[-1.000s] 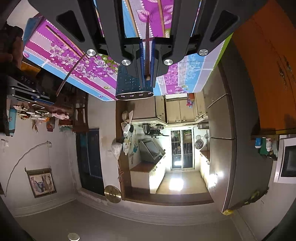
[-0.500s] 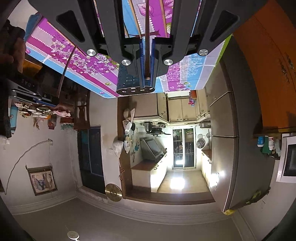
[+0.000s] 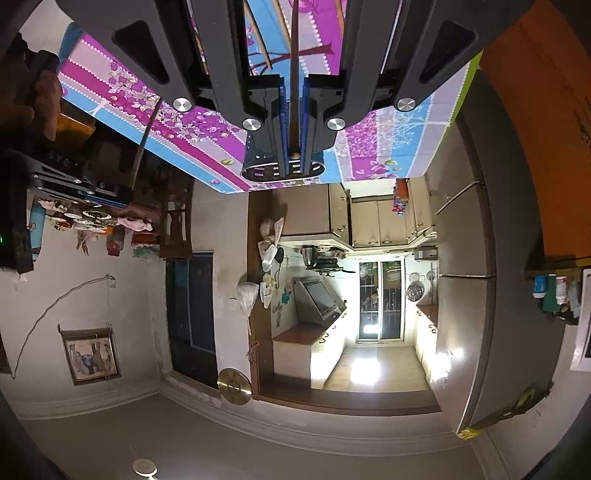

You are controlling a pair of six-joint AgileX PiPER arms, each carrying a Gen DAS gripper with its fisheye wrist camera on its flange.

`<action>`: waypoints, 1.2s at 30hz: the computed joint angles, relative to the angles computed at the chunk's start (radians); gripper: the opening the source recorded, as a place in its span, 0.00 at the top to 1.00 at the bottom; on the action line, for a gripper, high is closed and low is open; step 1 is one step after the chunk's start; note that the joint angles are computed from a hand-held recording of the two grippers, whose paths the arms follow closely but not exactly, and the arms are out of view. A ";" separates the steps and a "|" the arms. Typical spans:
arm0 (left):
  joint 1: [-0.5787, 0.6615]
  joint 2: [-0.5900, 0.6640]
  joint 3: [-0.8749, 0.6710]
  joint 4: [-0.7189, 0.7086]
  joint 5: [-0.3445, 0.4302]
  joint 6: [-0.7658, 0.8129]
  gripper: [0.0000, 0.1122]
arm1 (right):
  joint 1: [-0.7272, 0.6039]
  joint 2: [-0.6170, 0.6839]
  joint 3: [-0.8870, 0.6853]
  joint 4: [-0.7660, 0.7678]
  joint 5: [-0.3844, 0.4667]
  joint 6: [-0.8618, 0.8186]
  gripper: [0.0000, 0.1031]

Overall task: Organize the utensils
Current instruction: 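Lower both chopsticks into the blue holder and open both tools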

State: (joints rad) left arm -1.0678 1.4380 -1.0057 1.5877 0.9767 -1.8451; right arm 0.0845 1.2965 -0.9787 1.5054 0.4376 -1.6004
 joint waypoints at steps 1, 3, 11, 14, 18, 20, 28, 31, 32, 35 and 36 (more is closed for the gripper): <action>0.021 0.005 -0.018 0.003 -0.028 0.016 0.93 | -0.001 0.021 -0.036 -0.042 0.012 0.045 0.95; 0.053 0.015 -0.057 0.010 -0.065 0.050 0.93 | 0.002 0.047 -0.089 -0.090 0.022 0.097 0.95; 0.270 0.139 -0.450 0.002 -0.280 0.296 0.93 | 0.045 0.223 -0.501 -0.332 0.023 0.393 0.95; 0.346 0.237 -0.652 -0.036 -0.358 0.379 0.93 | 0.071 0.311 -0.677 -0.429 -0.006 0.502 0.95; 0.415 0.389 -0.895 -0.081 -0.418 0.465 0.93 | 0.103 0.466 -0.913 -0.598 -0.026 0.687 0.95; 0.451 0.471 -1.007 -0.139 -0.453 0.521 0.94 | 0.107 0.550 -1.020 -0.646 -0.008 0.757 0.95; 0.541 0.670 -1.093 -0.121 -0.539 0.481 0.94 | 0.115 0.784 -1.210 -0.754 0.038 0.927 0.95; 0.563 0.695 -1.037 -0.082 -0.571 0.414 0.94 | 0.122 0.819 -1.208 -0.760 0.047 0.932 0.95; 0.570 0.700 -1.029 -0.084 -0.579 0.409 0.94 | 0.126 0.824 -1.197 -0.758 0.048 0.930 0.95; 0.584 0.697 -0.972 -0.035 -0.592 0.336 0.94 | 0.135 0.841 -1.187 -0.767 0.057 0.944 0.95; 0.586 0.700 -0.962 -0.023 -0.590 0.322 0.94 | 0.136 0.836 -1.164 -0.753 0.051 0.929 0.95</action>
State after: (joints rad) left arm -0.4819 2.1381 -1.9675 1.5649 0.3865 -1.5231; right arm 0.2209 2.1327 -2.1425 0.7525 0.4884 -0.6709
